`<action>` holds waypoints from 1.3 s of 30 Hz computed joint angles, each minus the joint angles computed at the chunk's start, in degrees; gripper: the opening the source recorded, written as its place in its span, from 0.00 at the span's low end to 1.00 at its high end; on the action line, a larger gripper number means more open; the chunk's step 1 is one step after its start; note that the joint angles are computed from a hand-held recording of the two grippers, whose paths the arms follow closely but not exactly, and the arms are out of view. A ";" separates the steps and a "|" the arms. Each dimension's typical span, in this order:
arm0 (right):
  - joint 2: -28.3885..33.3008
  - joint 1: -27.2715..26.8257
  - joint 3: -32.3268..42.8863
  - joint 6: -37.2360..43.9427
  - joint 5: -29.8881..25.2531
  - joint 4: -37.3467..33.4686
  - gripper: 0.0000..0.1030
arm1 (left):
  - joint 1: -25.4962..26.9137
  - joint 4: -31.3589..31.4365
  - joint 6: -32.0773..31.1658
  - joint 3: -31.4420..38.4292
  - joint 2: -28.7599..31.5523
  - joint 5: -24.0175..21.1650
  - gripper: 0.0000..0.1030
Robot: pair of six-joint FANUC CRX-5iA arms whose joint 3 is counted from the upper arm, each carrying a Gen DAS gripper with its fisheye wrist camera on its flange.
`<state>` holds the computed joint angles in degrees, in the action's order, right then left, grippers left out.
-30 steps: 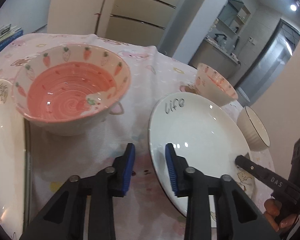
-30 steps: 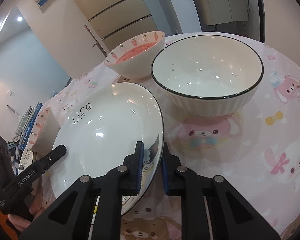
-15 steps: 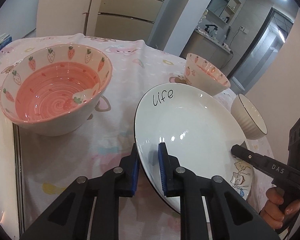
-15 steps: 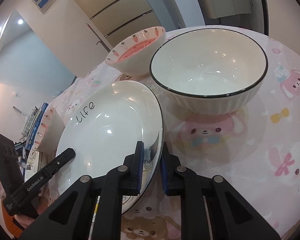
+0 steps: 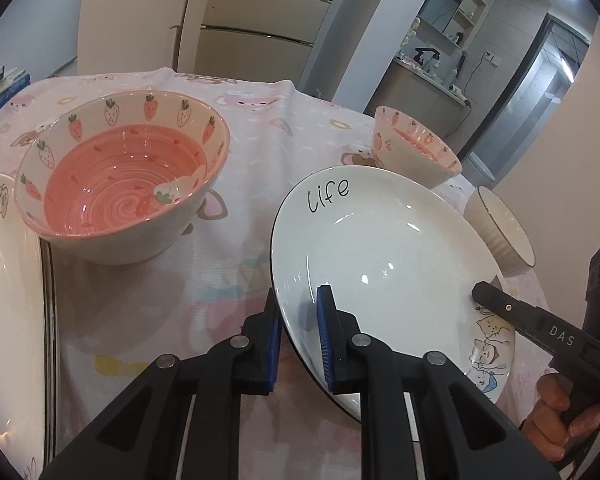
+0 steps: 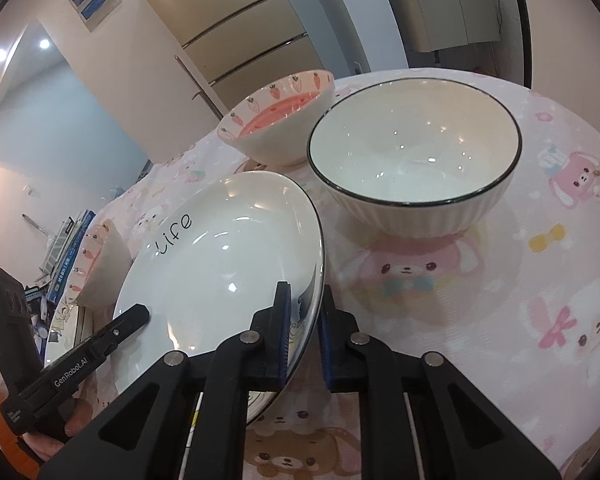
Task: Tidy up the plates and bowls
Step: 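Lift and carry the 'life' plate with both grippers toward the stacked plates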
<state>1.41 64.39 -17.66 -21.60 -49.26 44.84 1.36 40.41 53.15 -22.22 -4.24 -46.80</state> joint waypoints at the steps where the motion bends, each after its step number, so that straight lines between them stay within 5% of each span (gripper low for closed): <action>1: -0.39 -0.12 -0.55 -0.71 0.63 0.56 0.12 | -0.05 0.32 -0.72 -0.28 -0.44 0.42 0.17; 6: -1.91 -0.29 -2.78 -4.25 2.61 4.54 0.12 | -0.53 2.38 -3.96 -2.38 -3.19 3.66 0.17; 18: -3.02 0.94 -2.45 -5.45 1.14 7.28 0.12 | 0.61 2.29 -1.45 -1.55 -6.67 1.93 0.17; 22: -3.66 2.10 -1.55 -5.87 0.32 7.62 0.12 | 2.16 -0.82 0.79 1.45 -7.73 -2.26 0.18; 39: -1.00 11.65 7.86 -3.45 -12.96 12.34 0.12 | 12.96 4.91 -5.19 -2.88 -20.49 -11.25 0.18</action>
